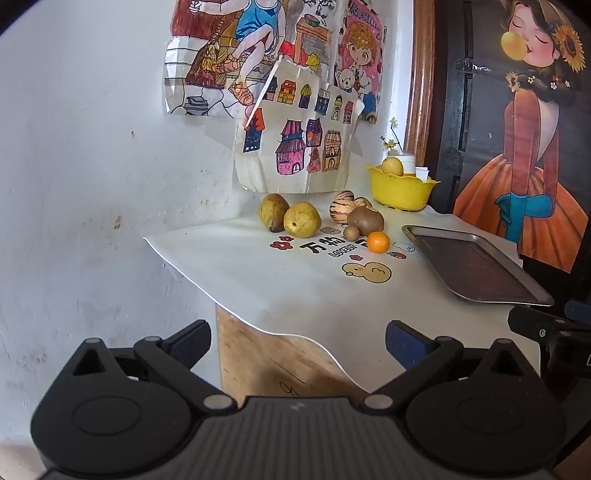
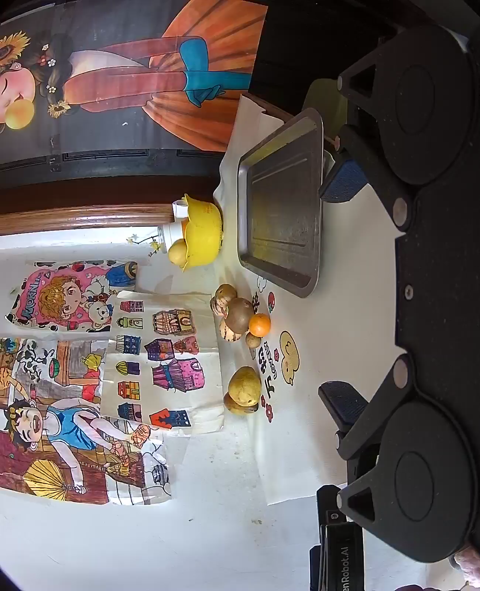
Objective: Organize fruits
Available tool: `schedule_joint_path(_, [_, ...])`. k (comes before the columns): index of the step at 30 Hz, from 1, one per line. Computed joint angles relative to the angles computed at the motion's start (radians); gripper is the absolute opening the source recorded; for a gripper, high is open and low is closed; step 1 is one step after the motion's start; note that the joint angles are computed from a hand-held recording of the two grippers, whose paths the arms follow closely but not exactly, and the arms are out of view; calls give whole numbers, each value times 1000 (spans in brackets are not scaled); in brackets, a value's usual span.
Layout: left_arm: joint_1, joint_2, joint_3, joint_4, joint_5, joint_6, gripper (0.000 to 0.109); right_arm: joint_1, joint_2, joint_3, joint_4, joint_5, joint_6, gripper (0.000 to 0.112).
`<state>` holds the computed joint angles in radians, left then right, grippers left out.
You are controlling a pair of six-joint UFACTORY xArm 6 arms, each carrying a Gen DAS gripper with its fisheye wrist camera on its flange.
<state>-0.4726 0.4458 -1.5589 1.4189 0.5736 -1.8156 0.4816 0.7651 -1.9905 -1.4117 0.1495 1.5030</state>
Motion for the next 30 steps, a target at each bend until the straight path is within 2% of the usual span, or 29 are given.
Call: schedule_joint_path(30, [3, 1, 8, -18, -11, 6, 103, 1, 2, 2, 6, 0, -4, 103])
